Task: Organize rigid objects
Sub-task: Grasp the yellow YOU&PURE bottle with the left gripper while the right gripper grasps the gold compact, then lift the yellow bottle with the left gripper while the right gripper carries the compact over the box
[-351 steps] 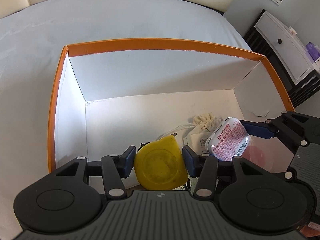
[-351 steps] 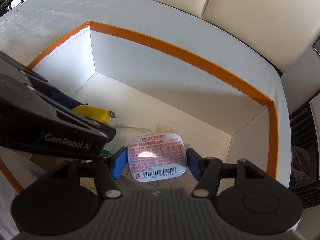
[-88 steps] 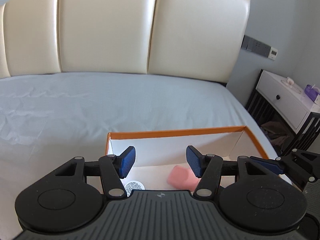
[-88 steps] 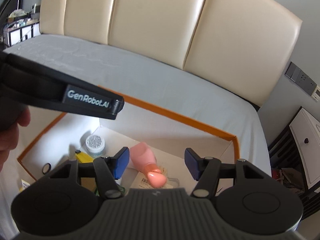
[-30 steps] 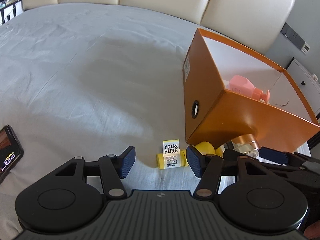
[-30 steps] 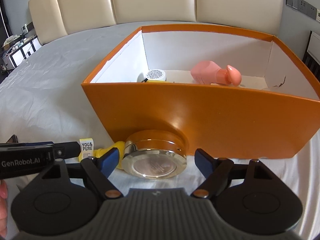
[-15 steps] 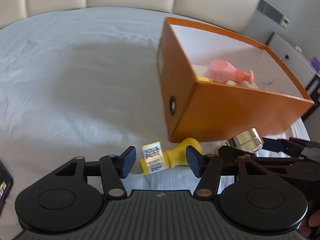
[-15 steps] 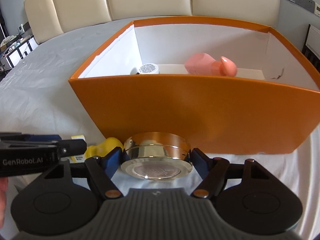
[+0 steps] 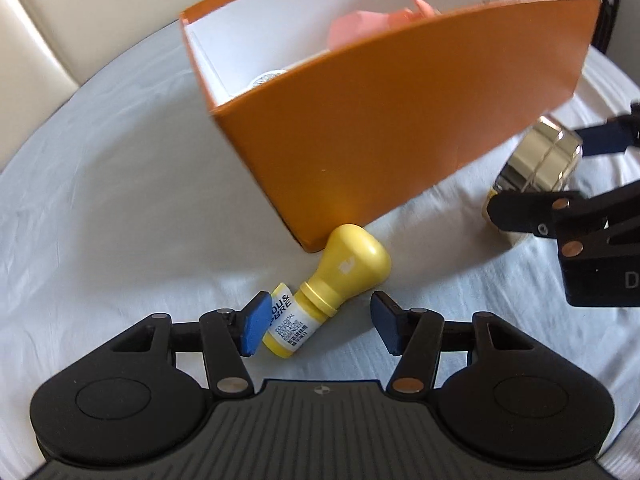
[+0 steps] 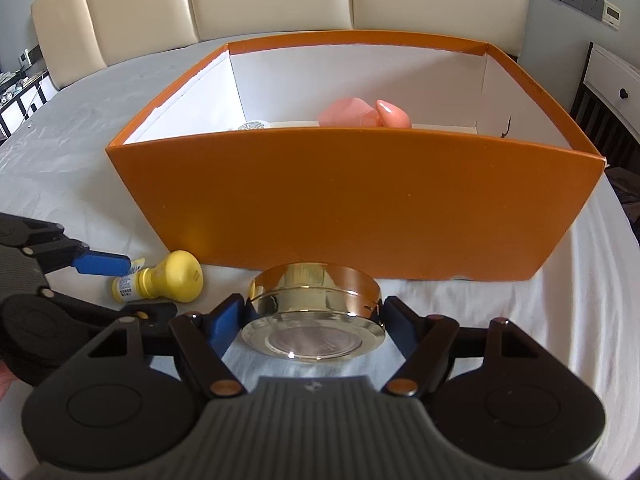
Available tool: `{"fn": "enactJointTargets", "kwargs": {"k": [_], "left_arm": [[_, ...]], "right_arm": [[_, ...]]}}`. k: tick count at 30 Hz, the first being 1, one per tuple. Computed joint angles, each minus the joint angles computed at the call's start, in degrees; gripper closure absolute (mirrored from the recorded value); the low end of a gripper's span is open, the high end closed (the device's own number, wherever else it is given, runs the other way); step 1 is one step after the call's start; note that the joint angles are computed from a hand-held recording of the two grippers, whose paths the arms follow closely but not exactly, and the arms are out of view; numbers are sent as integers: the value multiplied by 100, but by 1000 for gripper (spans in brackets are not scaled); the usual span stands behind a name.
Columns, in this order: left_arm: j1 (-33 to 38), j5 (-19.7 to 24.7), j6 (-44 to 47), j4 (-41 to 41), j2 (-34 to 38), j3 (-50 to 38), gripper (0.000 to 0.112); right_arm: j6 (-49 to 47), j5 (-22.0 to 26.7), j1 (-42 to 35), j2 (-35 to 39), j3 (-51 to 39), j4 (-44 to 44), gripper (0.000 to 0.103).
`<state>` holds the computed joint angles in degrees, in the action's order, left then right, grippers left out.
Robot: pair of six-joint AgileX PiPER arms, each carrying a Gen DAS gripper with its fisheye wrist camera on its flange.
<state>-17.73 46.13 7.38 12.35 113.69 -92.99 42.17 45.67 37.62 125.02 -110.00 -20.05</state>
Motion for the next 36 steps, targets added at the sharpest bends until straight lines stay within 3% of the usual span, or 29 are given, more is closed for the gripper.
{"fn": "enactJointTargets", "kwargs": {"k": [11,16,24,36], "left_arm": [[239,269,424,-989,451,-619,72],[288,368,29,-1250,390,-617,85],[548,615,-201,-2172,73,-322,85],[364,92,-478,-2018,35,66,83]], "right_arm": [[113,22,34,89,-89,-97,28],[120,38,23,67,-92,-77,28],[34,63,-25,-131,99,31,28],[200,-133,-111,-223,367,103,28]]}}
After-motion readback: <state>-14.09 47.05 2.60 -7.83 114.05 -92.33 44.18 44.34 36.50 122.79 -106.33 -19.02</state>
